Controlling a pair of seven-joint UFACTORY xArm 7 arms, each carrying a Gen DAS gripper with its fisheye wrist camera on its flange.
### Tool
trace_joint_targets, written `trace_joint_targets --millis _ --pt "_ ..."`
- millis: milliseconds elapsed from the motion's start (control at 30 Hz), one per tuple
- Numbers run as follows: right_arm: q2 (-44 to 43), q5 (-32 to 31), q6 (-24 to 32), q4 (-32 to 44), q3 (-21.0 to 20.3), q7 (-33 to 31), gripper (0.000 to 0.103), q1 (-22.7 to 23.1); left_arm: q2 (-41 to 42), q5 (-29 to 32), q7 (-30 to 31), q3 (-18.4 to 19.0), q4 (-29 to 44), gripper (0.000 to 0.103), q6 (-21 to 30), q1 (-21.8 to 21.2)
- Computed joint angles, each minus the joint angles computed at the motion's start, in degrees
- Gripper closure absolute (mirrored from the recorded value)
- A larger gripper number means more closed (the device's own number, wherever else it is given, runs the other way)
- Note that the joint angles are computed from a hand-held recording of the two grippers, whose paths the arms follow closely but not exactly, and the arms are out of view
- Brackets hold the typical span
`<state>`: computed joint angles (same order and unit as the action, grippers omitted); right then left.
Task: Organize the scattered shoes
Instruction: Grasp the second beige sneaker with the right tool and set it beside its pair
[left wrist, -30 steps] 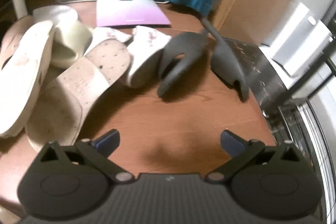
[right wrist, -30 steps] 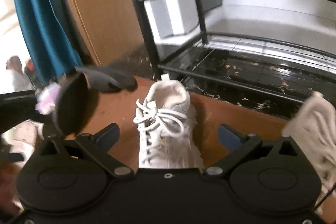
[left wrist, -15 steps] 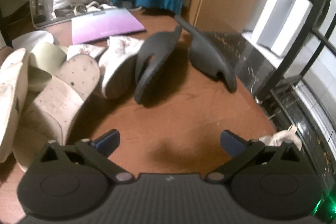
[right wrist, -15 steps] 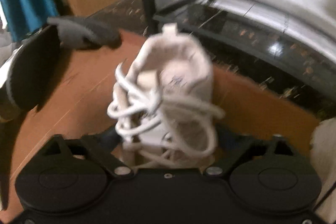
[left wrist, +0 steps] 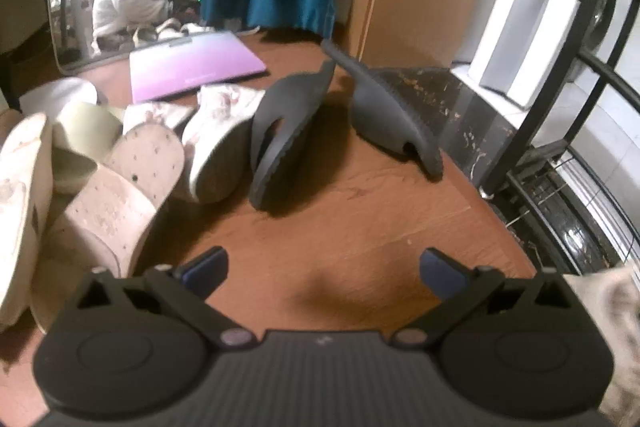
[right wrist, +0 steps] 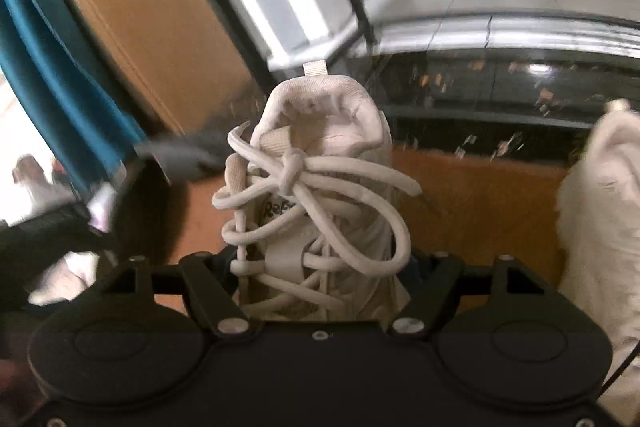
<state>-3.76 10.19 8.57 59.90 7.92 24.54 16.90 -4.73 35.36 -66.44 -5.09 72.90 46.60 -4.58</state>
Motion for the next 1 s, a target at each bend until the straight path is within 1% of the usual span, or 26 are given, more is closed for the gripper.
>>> trace_joint_targets --millis 33,67,100,133,167,200,267,333,367,433,500,567,600,667,733,767,800,867,933,1000 --pt "-4.8 0.6 -1.7 -3.8 0.4 1.7 0.029 -1.3 -0.1 -0.1 0.4 0.0 0.0 0.001 -0.2 0.0" --pt "-8.5 -1.1 -2.1 -6.3 1.2 4.7 0.029 -3.2 -0.3 -0.3 0.9 0.1 -0.1 0.001 -0.5 0.0" --pt "-11.6 -3.2 -2.2 -8.3 1.2 7.7 0.029 -4.2 -0.3 -1.2 1.6 0.2 0.1 0.001 -0.3 0.0" --pt "-13.5 -4.0 -2.2 -9.4 1.3 8.9 0.029 -5.0 -0.2 -2.2 2.3 0.3 0.2 0.001 -0.1 0.0" --pt "-16.5 -4.1 -1.6 -11.0 2.7 10.0 0.029 -7.5 -0.2 -3.2 3.0 0.4 0.4 0.001 0.1 0.0" --pt "-21.9 -6.6 -0.5 -14.4 1.7 11.7 0.029 -8.7 0.2 -4.5 4.8 0.4 1.2 0.001 0.6 -0.1" --pt "-32.4 -8.7 3.3 -19.8 1.1 12.7 0.028 -12.5 1.5 -6.4 9.8 0.2 3.3 0.001 0.9 -0.8" --pt "-36.9 -10.6 7.5 -21.9 0.8 12.5 0.028 -15.1 2.3 -8.9 12.4 -0.2 5.2 0.001 0.8 -1.8" --pt "-38.7 -11.4 9.5 -23.0 0.5 12.4 0.028 -16.2 1.9 -10.9 13.0 -0.3 5.4 0.001 -0.1 -2.4" --pt "-42.6 -13.0 14.8 -26.6 -0.2 13.2 0.028 -20.0 0.1 -14.7 12.8 -0.7 3.6 0.001 -4.1 -3.4" --pt "-42.9 -12.8 15.5 -29.2 -0.5 15.6 0.028 -22.1 -1.6 -15.5 11.5 -2.2 1.9 0.001 -6.1 -4.6" --pt "-42.3 -13.2 15.0 -31.2 0.1 18.2 0.028 -24.1 -2.7 -13.8 6.7 -4.1 1.1 0.001 -3.9 -5.3" --pt "-41.5 -13.4 14.6 -31.8 0.7 19.5 0.028 -24.9 -3.5 -14.0 3.5 -4.9 -0.1 0.001 -3.0 -5.9" --pt "-38.4 -13.7 13.4 -31.9 1.1 21.5 0.028 -25.6 -4.4 -14.6 1.1 -5.5 -2.2 0.001 -3.4 -6.5" --pt "-34.2 -14.2 11.6 -30.9 1.2 22.9 0.028 -25.7 -3.0 -14.1 1.1 -6.5 -1.6 0.001 -1.1 -7.5" --pt "-32.0 -15.5 10.8 -30.1 2.3 23.6 0.028 -26.5 -2.3 -13.7 1.6 -6.6 -1.0 0.001 -0.5 -7.9" --pt "-30.2 -17.1 10.0 -29.3 3.5 24.4 0.028 -27.5 -1.1 -11.4 1.9 -7.0 0.3 0.001 0.5 -8.3" --pt "-28.2 -21.0 8.9 -28.4 6.3 26.7 0.028 -29.7 0.2 -6.6 0.4 -7.4 1.4 0.001 1.9 -9.3" --pt "-26.2 -25.3 7.7 -27.5 9.2 29.4 0.028 -31.9 1.2 -4.5 0.4 -7.2 2.0 0.001 2.2 -10.5" --pt "-24.6 -29.0 5.4 -27.4 11.3 31.7 0.028 -32.9 2.0 -4.8 1.8 -6.7 2.7 0.001 2.5 -11.5"
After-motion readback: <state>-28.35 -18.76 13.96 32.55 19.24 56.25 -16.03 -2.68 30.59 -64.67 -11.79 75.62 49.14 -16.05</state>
